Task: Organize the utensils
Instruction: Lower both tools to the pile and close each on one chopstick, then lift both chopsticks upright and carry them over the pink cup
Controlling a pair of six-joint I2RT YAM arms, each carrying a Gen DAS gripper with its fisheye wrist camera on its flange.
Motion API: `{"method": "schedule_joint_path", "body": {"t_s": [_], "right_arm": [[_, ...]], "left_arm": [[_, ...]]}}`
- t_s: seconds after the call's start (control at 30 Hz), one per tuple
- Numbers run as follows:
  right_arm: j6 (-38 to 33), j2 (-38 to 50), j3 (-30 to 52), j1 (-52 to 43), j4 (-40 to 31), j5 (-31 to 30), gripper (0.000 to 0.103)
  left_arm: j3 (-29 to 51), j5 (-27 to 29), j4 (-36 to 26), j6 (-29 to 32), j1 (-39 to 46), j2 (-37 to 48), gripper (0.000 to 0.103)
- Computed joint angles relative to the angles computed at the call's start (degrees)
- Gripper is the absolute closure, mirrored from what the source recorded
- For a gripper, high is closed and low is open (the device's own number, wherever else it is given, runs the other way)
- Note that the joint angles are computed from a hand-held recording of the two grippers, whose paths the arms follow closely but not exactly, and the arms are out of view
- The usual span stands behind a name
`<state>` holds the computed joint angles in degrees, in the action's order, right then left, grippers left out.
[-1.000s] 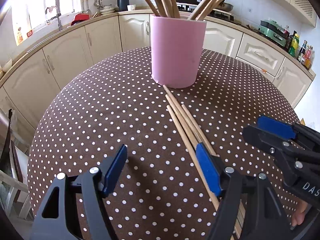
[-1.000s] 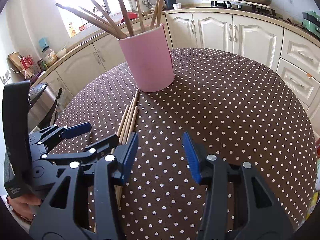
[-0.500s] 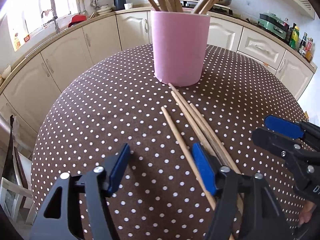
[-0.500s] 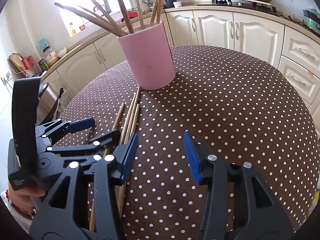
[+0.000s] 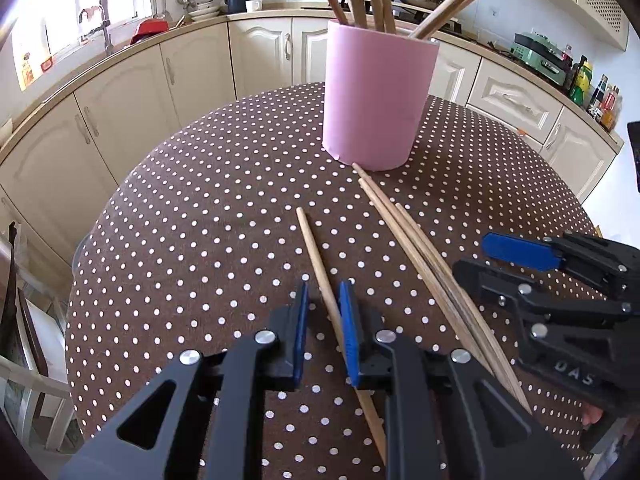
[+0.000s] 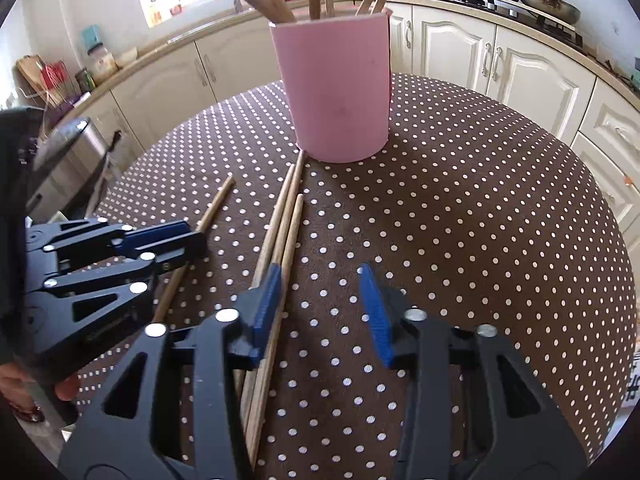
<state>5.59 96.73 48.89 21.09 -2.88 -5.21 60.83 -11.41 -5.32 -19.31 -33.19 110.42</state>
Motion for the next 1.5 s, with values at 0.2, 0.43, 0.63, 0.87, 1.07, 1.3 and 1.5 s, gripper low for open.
{"method": "schedule_joint_path", "body": {"t_s": [0.2, 0.43, 0.63, 0.87, 1.07, 1.3, 1.5], "right_arm": [[-1.0, 1.93, 3.59, 1.0, -3.33, 0.63, 0.066], [-4.71, 6.89, 12.32, 4.49, -11.62, 5.75, 0.077], [-4.97, 8.34, 14.68, 5.62, -12.92, 5.81, 0.097], [-2.91, 2.47, 9.87, 1.76, -9.69, -0.54, 0.097], [-1.6, -7.07, 6.12, -1.1, -8.51, -5.38, 0.097], [-0.27, -18.7, 1.98, -1.56, -6.93, -6.64, 0.097], [0.2, -25.69, -1.11, -0.69, -3.33, -4.81, 0.097]], "left_arm": [[0.17, -0.64, -0.26, -0.6, -0.62, 0.17, 0.087], [1.59, -0.94, -1.28, -0.77, -0.5, 0.82, 0.087], [2.15, -1.09, -1.53, -1.4, -0.56, 0.84, 0.097], [-0.75, -1.66, 0.21, -1.76, -1.03, -4.44, 0.097], [-2.87, -1.62, 0.8, -1.73, -2.16, -11.73, 0.097], [-5.96, -2.27, 2.39, -1.38, -4.66, -20.8, 0.097], [-8.44, -2.89, 5.61, -0.75, -7.16, -25.7, 0.097]]}}
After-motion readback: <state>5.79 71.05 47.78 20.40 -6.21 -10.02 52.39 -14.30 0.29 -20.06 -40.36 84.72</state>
